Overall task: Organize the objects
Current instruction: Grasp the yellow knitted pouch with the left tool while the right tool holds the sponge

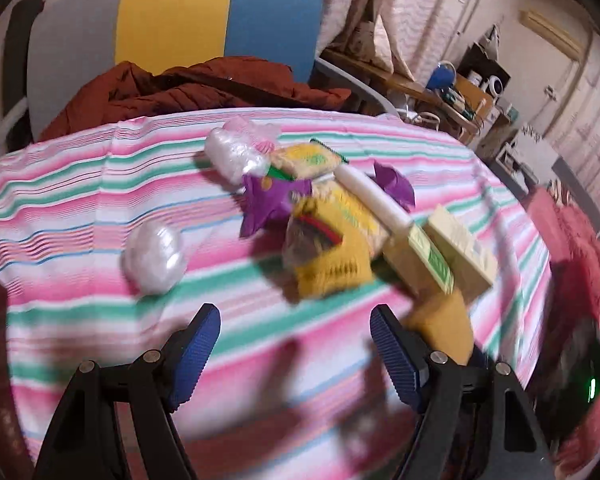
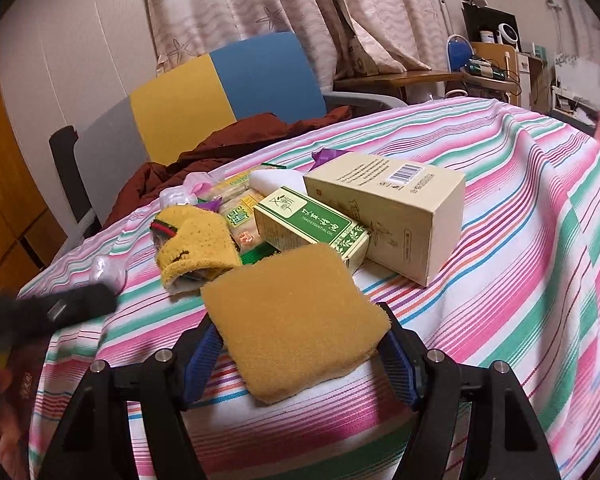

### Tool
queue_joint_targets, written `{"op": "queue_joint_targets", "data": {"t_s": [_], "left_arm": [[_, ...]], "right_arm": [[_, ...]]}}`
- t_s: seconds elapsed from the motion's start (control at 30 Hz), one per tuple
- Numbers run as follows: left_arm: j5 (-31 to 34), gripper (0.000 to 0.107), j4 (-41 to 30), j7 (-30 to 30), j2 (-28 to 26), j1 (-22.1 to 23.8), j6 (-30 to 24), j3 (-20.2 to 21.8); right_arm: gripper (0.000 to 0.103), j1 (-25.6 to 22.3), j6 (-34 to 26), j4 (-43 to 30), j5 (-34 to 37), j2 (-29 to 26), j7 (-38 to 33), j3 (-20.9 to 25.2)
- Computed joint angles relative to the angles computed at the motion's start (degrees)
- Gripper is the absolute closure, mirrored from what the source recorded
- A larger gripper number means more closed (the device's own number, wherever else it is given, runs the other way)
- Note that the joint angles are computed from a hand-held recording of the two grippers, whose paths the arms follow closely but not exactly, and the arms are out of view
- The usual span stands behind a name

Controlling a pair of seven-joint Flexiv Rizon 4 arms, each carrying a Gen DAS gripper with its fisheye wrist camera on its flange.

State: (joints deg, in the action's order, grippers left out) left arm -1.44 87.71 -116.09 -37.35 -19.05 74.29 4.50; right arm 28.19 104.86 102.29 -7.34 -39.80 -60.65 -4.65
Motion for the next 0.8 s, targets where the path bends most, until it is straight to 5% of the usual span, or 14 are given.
{"op": "queue_joint_targets", "data": {"t_s": [0.2, 0.4, 0.57, 0.67, 0.8], "left_arm": [[3.8, 0.027, -10.1, -2.2, -5.8, -3.2, -3.1, 4.8], [5.6, 0.027, -15.8, 0.5, -9.5, -1.8, -6.1, 2.8], [4.4, 0.041, -12.6, 0.4, -9.7, 0.2, -2.1, 1.6], [1.0, 0.054, -7.2, 1.5, -8.6, 3.1, 5.1, -1.7], [-0.9, 0.055, -3.9, 4.7, -7.9, 3.0, 9.3, -2.0]], "right_arm": [[0.03, 0.5, 0.1, -0.3, 0.4, -0.3, 0.0, -0.5], [0.029, -0.1, 0.5, -0.3, 0.3, -0.5, -0.1, 0.2], [0.029, -0.1, 0.6, -0.4, 0.4, -0.6, -0.1, 0.3], [0.029, -0.2, 0.6, -0.3, 0.5, -0.6, -0.1, 0.4], [0.029, 0.1, 0.5, -0.2, 0.6, -0.5, -0.2, 0.0]]}}
